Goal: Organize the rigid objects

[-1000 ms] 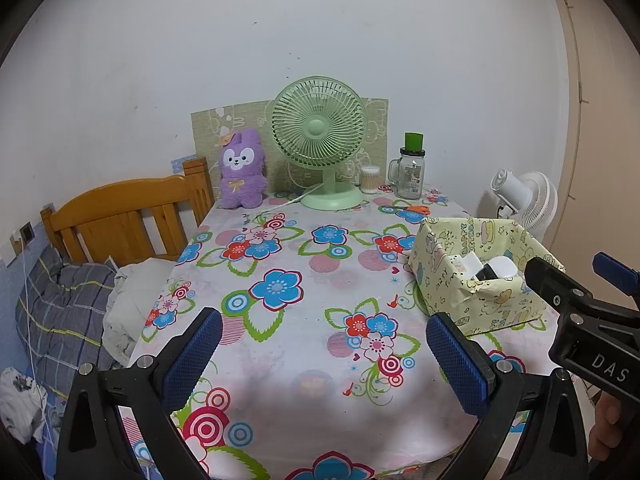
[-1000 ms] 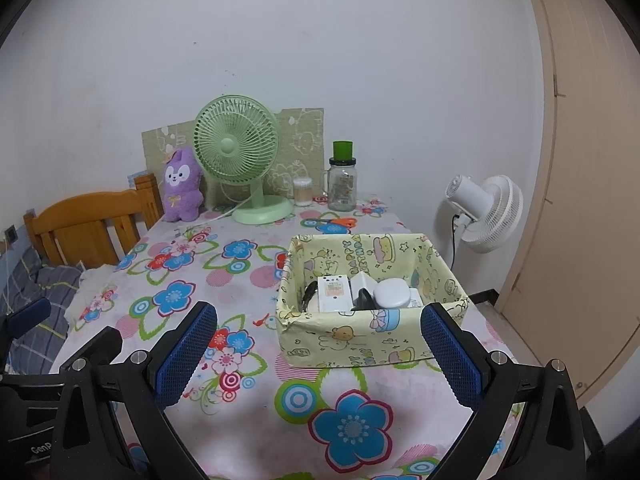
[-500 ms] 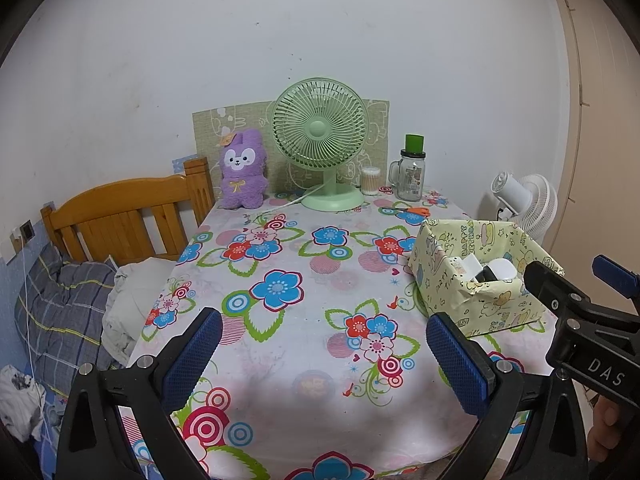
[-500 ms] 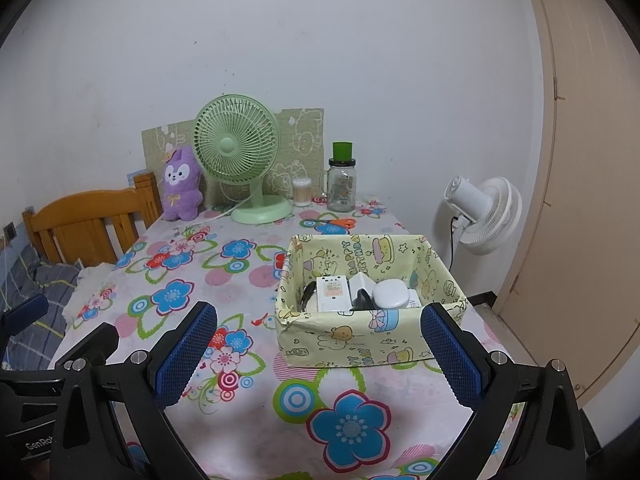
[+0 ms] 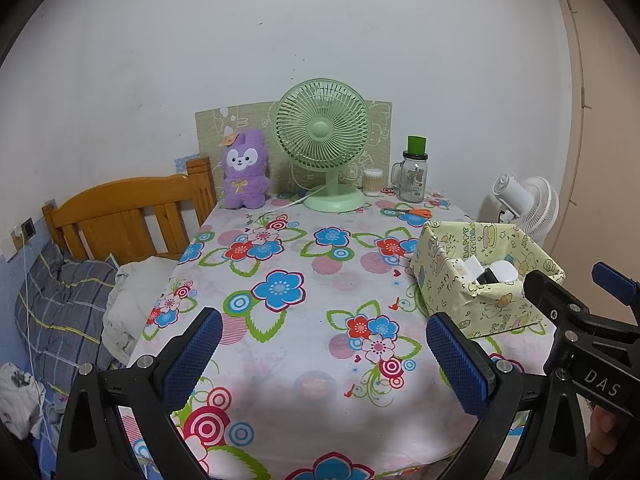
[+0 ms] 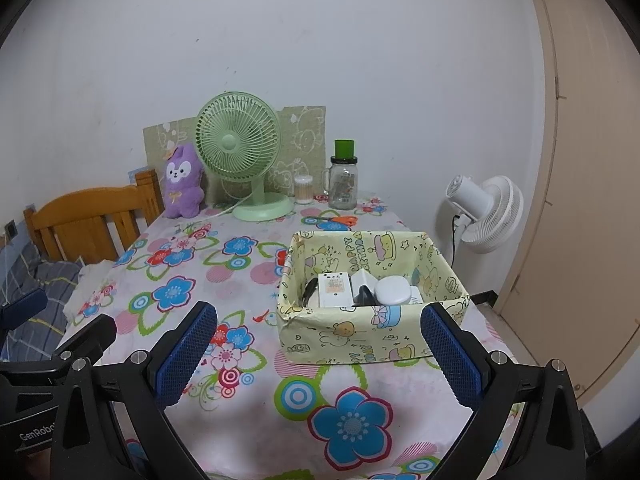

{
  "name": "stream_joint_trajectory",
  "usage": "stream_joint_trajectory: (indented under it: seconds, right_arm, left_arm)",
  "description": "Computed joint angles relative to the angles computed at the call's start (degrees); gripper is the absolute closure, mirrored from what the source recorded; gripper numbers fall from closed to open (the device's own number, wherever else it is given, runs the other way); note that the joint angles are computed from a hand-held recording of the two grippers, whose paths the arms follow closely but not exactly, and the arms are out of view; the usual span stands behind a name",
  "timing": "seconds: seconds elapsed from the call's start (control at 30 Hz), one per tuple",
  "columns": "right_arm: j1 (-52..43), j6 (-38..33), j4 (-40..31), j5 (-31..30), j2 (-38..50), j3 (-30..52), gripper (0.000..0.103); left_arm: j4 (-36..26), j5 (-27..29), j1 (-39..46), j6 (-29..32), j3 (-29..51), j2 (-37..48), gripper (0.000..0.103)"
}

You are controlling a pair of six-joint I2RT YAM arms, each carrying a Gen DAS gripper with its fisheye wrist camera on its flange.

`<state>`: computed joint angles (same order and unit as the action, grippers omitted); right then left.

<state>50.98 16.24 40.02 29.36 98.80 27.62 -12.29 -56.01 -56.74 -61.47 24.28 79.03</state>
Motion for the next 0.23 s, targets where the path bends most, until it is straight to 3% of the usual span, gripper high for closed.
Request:
stream_joint_trajectory:
  seconds: [0.23]
  right_arm:
    - [-0.4, 0.1, 1.2, -0.5, 0.9, 0.0, 0.000]
  left_arm:
    - [0.6, 0.1, 0.4, 0.5, 0.1, 0.2, 0.000]
